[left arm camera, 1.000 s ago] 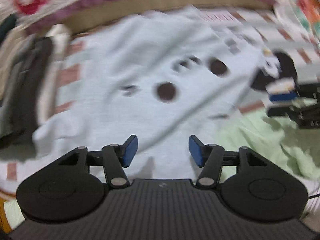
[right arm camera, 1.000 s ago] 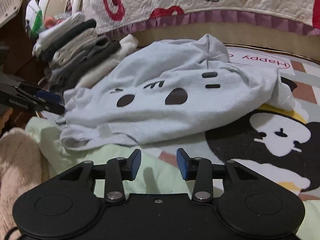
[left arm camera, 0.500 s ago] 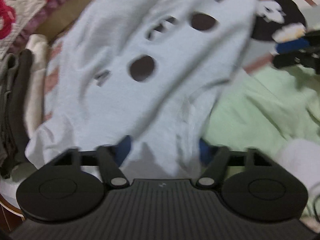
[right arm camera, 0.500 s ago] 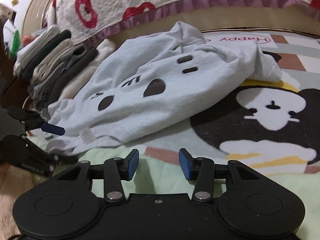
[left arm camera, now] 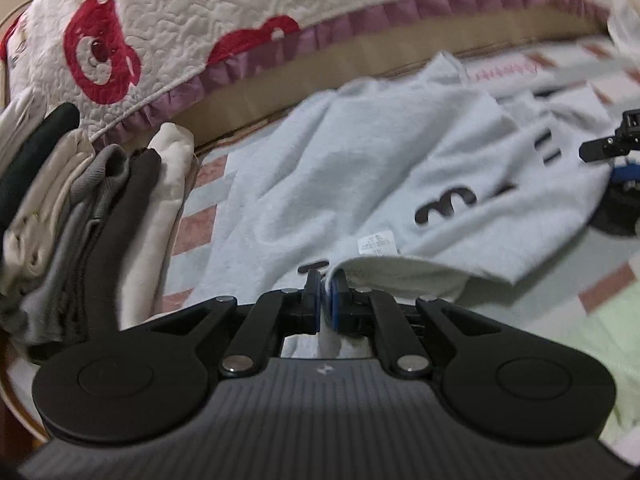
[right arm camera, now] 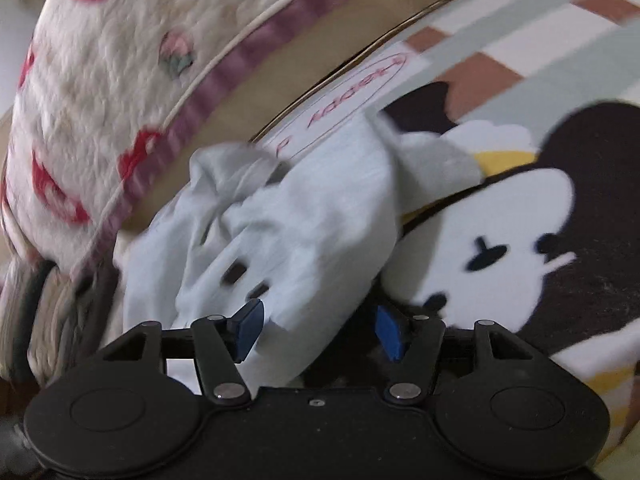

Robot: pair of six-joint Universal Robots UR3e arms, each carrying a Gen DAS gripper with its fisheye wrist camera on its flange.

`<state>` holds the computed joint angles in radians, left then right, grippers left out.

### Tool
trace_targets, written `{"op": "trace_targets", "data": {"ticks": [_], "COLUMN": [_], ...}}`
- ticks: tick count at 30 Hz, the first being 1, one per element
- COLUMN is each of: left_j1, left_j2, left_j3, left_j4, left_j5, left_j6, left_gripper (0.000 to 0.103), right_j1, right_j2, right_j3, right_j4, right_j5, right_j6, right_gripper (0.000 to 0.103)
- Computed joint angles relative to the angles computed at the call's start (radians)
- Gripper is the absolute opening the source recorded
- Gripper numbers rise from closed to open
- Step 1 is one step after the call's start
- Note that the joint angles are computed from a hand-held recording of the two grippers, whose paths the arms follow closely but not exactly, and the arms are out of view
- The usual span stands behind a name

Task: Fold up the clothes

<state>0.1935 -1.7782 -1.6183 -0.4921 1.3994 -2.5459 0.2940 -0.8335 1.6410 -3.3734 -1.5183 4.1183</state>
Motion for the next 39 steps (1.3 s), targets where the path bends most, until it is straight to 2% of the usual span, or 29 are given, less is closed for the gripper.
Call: {"op": "trace_targets", "data": {"ticks": [4,5,6,7,9,11,12,13,15,16,18,19,21,23,24,26,28,30,32,34,36,37,38,39], "left_j1": [0.032,0.042,0.049,0.047,0.033,0.064,0.096,0.135,0.202,0.228,0.241,0.235,0.219,0.207,0.229,0.272,0.306,0.318,0.314,0.349,0.415,0.438,0.45,0.441], "left_j2": [-0.02,-0.024,-0.027,-0.026,-0.006,0.057,0.105,0.164,0.273,0.322,0.372,0.382,0.4,0.424,0.453,0.51,0.552,0.568,0.557,0.563,0.568,0.575,0.582,0.593], "left_j3": [-0.01,-0.003,0.0,-0.01,-0.055,-0.094,-0.111,-0.132,-0.169,-0.193,-0.225,-0.238,-0.261,-0.267,-0.263,-0.246,-0.196,-0.146,-0.095,-0.069,-0.019,-0.004,0.005,-0.005], "left_j4": [-0.013,-0.019,-0.017,0.007,0.081,0.087,0.063,0.027,-0.05,-0.075,-0.086,-0.082,-0.071,-0.086,-0.129,-0.235,-0.432,-0.605,-0.776,-0.912,-1.09,-1.155,-1.201,-1.19], "left_j5": [-0.03,-0.046,-0.056,-0.044,0.0,-0.048,-0.109,-0.183,-0.305,-0.346,-0.36,-0.353,-0.332,-0.3,-0.323,-0.366,-0.38,-0.36,-0.322,-0.367,-0.48,-0.533,-0.574,-0.594], "left_j6": [-0.04,-0.052,-0.06,-0.058,-0.045,-0.061,-0.081,-0.108,-0.152,-0.161,-0.16,-0.15,-0.131,-0.128,-0.133,-0.135,-0.098,-0.046,0.041,0.127,0.239,0.3,0.352,0.376], "left_gripper": [0.004,0.004,0.004,0.004,0.004,0.004,0.004,0.004,0.004,0.004,0.004,0.004,0.004,0.004,0.004,0.004,0.004,0.004,0.005,0.007,0.024,0.029,0.033,0.036], "right_j1": [-0.002,-0.02,-0.057,-0.11,-0.147,-0.109,-0.087,-0.028,0.103,0.159,0.216,0.218,0.186,0.191,0.195,0.238,0.248,0.238,0.216,0.176,0.146,0.132,0.122,0.113], "right_j2": [0.048,0.055,0.072,0.094,0.044,-0.138,-0.243,-0.347,-0.49,-0.519,-0.548,-0.555,-0.567,-0.564,-0.563,-0.553,-0.525,-0.526,-0.532,-0.547,-0.563,-0.572,-0.579,-0.586], "right_j3": [-0.046,-0.049,-0.04,-0.034,0.02,0.128,0.169,0.219,0.268,0.268,0.256,0.269,0.341,0.348,0.348,0.301,0.23,0.213,0.268,0.354,0.431,0.466,0.484,0.5], "right_j4": [-0.037,-0.056,-0.136,-0.223,-0.384,-0.377,-0.334,-0.283,-0.131,-0.052,0.177,0.255,0.273,0.26,0.252,0.251,0.301,0.372,0.34,0.263,0.193,0.159,0.145,0.134], "right_j5": [-0.066,-0.039,0.073,0.227,0.358,0.297,0.261,0.149,-0.107,-0.221,-0.359,-0.376,-0.315,-0.321,-0.327,-0.408,-0.449,-0.44,-0.398,-0.326,-0.266,-0.237,-0.224,-0.213], "right_j6": [0.025,-0.006,-0.005,0.008,0.058,-0.077,-0.157,-0.24,-0.314,-0.323,-0.311,-0.274,-0.171,-0.166,-0.167,-0.264,-0.373,-0.427,-0.392,-0.333,-0.273,-0.252,-0.237,-0.223], "right_gripper": [0.066,0.039,0.007,0.006,0.007,0.007,0.007,0.006,0.006,0.006,0.007,0.007,0.007,0.007,0.007,0.006,0.006,0.011,0.013,0.016,0.015,0.015,0.015,0.015]}}
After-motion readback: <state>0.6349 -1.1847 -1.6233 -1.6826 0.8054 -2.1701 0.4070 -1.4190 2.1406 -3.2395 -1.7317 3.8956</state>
